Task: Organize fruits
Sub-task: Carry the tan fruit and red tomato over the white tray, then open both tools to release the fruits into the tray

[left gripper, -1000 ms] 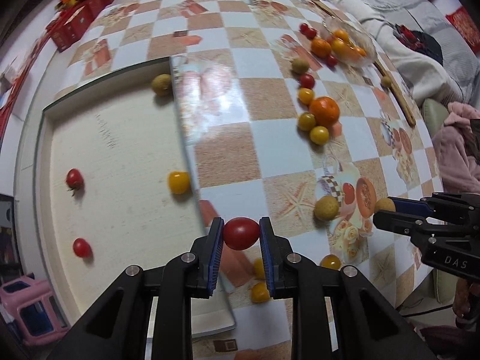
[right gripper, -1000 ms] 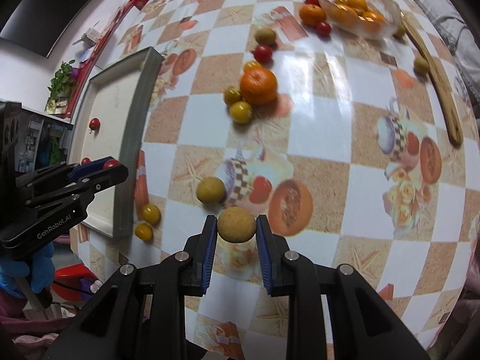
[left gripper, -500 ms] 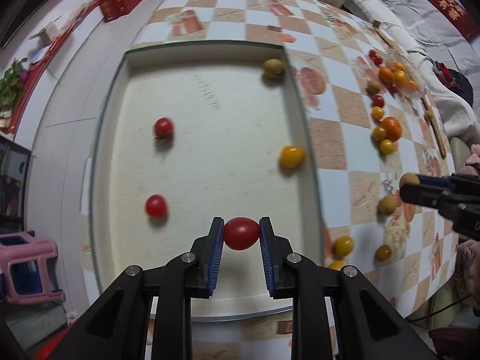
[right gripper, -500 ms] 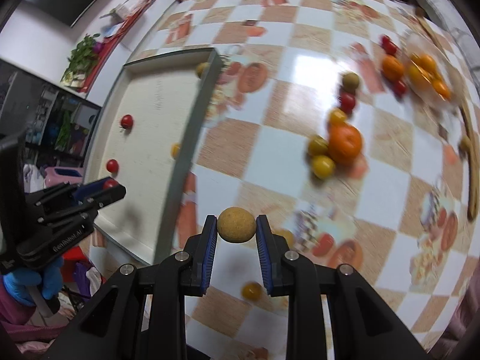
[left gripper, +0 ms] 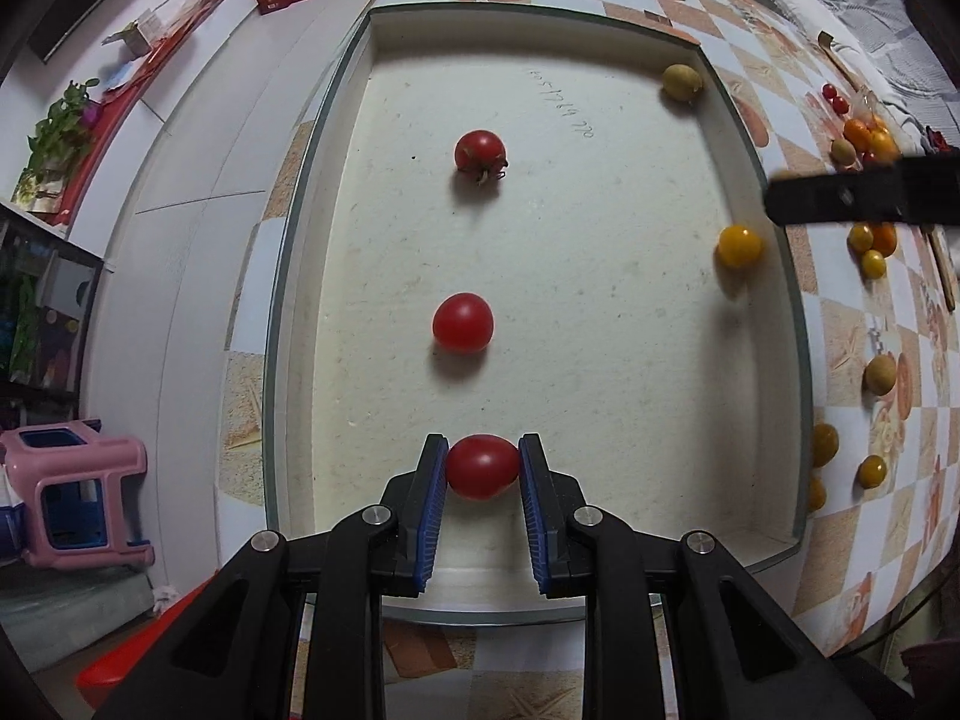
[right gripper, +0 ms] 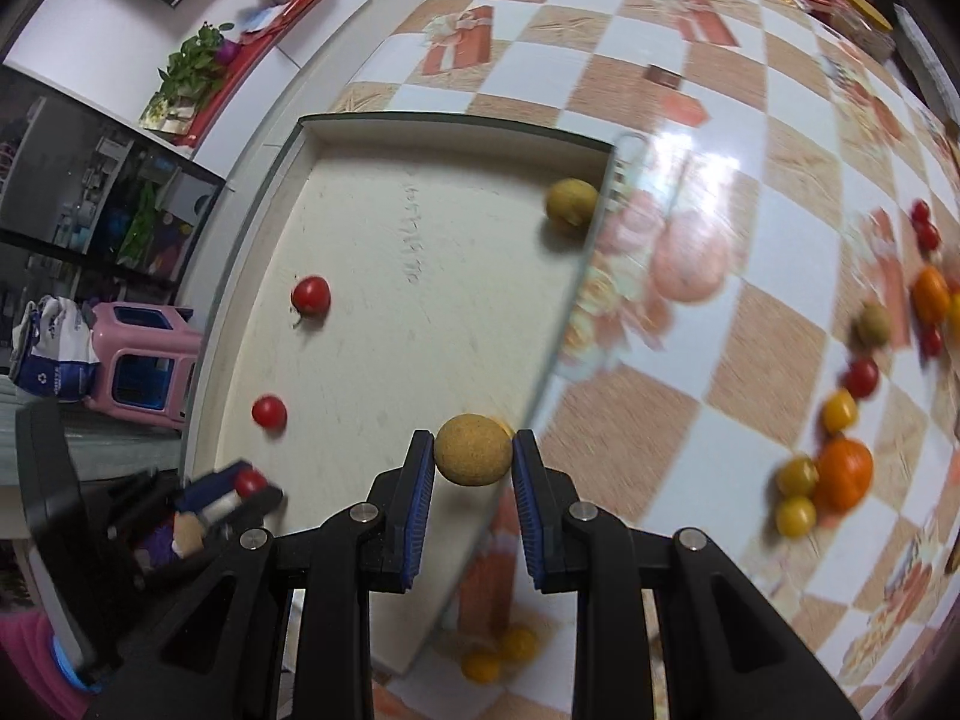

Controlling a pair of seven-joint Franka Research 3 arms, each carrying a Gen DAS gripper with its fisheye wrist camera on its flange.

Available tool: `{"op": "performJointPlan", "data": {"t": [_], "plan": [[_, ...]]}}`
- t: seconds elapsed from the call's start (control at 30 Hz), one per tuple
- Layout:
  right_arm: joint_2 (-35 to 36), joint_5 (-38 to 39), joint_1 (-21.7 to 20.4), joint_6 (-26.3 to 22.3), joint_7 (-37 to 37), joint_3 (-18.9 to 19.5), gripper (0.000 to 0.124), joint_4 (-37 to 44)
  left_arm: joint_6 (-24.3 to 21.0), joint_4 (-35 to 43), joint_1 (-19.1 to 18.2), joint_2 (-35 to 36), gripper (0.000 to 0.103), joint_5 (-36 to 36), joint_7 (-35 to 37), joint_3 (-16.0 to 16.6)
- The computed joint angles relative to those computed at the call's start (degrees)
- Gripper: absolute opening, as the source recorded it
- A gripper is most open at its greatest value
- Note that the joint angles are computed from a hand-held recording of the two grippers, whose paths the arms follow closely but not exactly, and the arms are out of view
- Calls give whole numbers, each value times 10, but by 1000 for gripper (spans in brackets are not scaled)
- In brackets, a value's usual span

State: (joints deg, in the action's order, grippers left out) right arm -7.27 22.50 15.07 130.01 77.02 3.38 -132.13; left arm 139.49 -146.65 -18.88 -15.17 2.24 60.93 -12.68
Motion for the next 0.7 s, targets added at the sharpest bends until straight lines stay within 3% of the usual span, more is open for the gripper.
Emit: {"op": "performJointPlan", "data": {"t": [0.53, 0.7], "plan": [[88, -76, 20, 3, 49, 13, 30, 58, 2, -2, -3, 8, 26, 44, -18, -12], [97, -67, 26, 1, 39, 17, 50, 67, -4, 5, -4, 12, 26, 51, -22, -15]]}}
